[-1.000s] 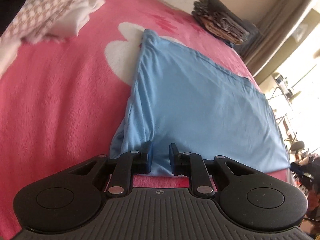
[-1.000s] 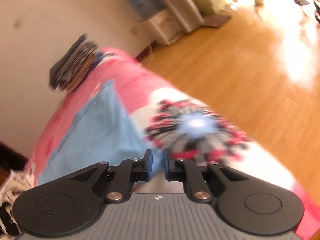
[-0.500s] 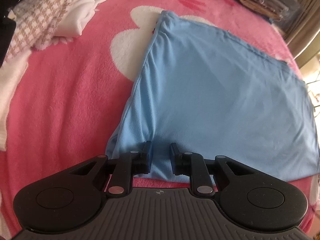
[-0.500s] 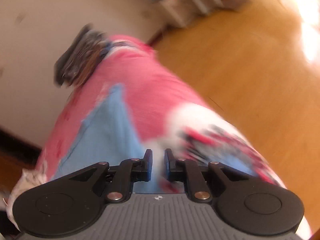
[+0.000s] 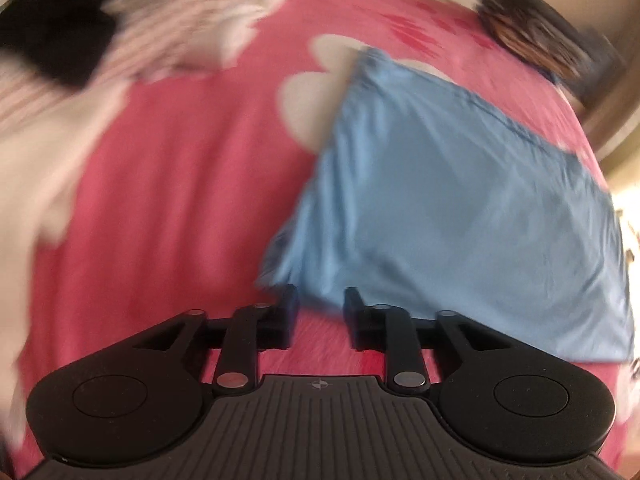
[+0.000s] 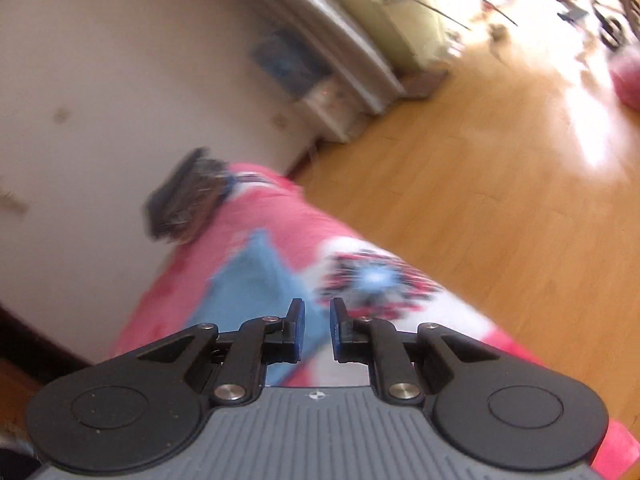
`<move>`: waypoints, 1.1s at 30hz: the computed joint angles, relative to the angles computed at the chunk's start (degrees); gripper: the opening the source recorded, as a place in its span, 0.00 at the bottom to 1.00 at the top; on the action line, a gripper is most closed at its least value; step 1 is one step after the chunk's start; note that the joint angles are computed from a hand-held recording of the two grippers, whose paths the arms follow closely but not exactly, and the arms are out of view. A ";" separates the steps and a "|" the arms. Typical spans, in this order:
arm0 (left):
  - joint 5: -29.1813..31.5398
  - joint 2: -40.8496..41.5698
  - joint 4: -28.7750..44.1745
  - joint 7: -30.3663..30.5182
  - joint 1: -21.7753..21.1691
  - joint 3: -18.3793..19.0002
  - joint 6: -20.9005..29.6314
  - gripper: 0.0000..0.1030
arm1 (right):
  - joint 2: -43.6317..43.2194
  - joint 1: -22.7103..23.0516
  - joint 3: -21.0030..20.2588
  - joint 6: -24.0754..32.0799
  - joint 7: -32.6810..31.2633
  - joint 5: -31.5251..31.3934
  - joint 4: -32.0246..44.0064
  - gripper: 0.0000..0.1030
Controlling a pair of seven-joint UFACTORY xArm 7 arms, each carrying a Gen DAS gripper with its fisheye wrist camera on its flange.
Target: Fold clothes
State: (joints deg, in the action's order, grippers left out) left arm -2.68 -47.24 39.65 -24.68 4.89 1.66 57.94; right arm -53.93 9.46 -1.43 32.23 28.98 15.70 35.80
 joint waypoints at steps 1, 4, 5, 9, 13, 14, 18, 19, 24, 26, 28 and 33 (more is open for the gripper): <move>-0.86 -1.97 -0.85 -0.22 -0.06 0.70 0.11 0.30 | 0.76 0.71 0.54 0.50 -0.30 -0.24 2.50 0.18; -1.87 -7.55 -3.50 -0.82 0.24 1.22 1.21 0.31 | 3.12 2.47 1.29 -0.69 -0.47 0.33 7.80 0.39; -2.18 -9.40 -4.36 -1.26 0.39 1.23 1.97 0.31 | 3.59 3.01 1.21 -1.00 -0.12 0.96 8.74 0.39; -3.14 -14.46 -6.34 -2.48 0.44 1.32 5.13 0.31 | 3.30 6.81 0.39 -0.23 2.23 5.53 7.97 0.39; -2.31 -14.38 -6.61 -1.58 -0.36 0.10 3.14 0.31 | 6.04 12.35 -0.60 0.78 -0.54 8.75 7.55 0.39; -1.78 -13.76 -6.62 -1.00 -0.69 -0.46 1.60 0.31 | 6.74 13.32 -0.34 1.37 -1.29 9.21 7.72 0.39; 1.00 -7.95 -4.83 2.07 -1.92 -2.19 -3.29 0.31 | 12.87 15.48 2.06 2.31 -3.54 10.04 9.26 0.39; 1.98 -6.46 -4.42 3.12 -2.14 -2.61 -4.10 0.31 | 14.54 15.28 2.99 2.58 -4.08 9.38 9.75 0.40; 5.25 0.13 -2.84 7.06 -3.03 -3.99 -6.09 0.33 | 22.47 13.22 7.91 2.16 -6.59 3.54 12.44 0.41; 5.50 1.22 -3.25 7.83 -3.53 -4.14 -6.90 0.35 | 24.91 12.24 9.45 0.93 -7.60 0.49 13.15 0.41; 6.34 1.88 -4.08 8.33 -3.67 -4.79 -7.70 0.38 | 26.79 11.44 10.28 -0.41 -8.36 -2.03 13.39 0.41; 7.74 0.68 -5.78 9.21 -3.90 -5.35 -9.10 0.41 | 31.26 9.83 10.47 -2.21 -9.44 -6.06 13.79 0.41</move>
State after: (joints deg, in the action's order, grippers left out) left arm 5.06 -46.57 33.87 -15.48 0.98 -3.69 48.84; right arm -22.67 19.29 9.05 30.01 19.53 9.64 49.59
